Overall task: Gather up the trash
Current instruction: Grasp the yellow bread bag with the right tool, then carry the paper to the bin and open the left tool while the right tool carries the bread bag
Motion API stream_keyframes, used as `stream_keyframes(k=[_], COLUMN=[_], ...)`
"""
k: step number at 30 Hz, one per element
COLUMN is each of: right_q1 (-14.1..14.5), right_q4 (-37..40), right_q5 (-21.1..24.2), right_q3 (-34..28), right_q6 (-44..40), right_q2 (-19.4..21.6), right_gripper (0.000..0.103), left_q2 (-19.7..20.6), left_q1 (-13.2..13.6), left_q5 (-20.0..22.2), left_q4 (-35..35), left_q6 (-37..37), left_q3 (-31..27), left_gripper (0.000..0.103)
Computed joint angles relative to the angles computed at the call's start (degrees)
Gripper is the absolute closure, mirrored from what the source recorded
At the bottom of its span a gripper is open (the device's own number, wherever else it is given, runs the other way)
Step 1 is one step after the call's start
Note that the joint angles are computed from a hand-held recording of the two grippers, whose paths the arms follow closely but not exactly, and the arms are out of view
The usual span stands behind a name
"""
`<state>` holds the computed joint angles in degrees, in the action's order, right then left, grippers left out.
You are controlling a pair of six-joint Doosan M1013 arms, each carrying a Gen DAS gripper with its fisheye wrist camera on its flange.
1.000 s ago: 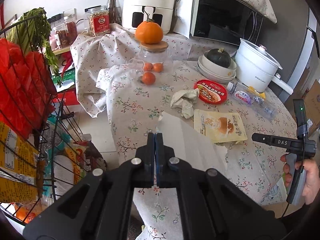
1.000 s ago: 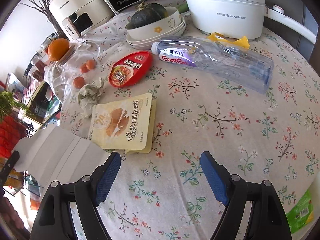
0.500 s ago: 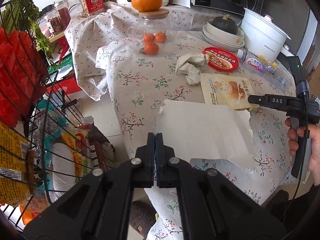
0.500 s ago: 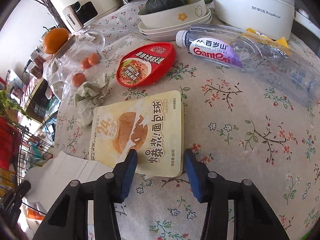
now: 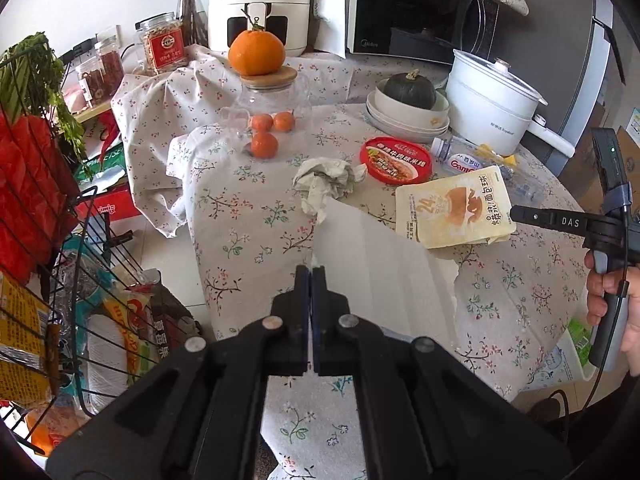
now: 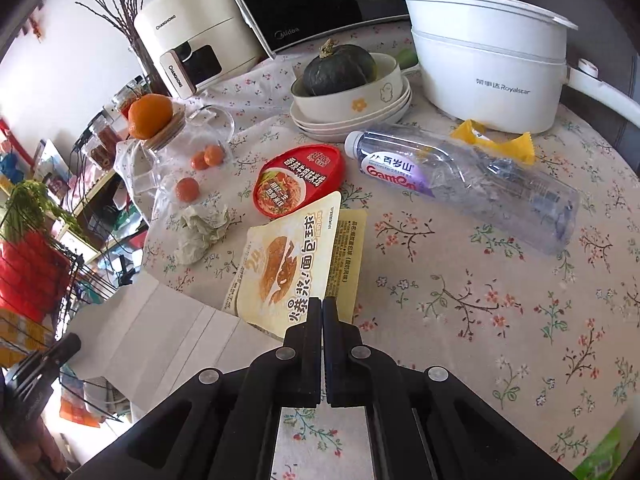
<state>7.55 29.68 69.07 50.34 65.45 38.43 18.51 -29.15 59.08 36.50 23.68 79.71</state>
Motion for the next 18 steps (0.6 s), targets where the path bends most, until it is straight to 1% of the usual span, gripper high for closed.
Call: stream_keyframes(k=[13, 18], right_q1=[-6.5, -8.8], right_q4=[-0.9, -1.2], right_q5=[-3.5, -4.5], right_q3=[3.0, 4.1], right_q6=[-2.7, -3.6], right_q2=[-4.6, -6.0], right_gripper=[0.102, 0.102], left_q2=[3.7, 6.0], left_q1=[-3.6, -4.7], left_q5=[-5.8, -8.0], left_q4=[7.4, 7.4], left_q6=[0.5, 2.1], left_q3=[-6.7, -10.2], left_gripper=[0.102, 0.102])
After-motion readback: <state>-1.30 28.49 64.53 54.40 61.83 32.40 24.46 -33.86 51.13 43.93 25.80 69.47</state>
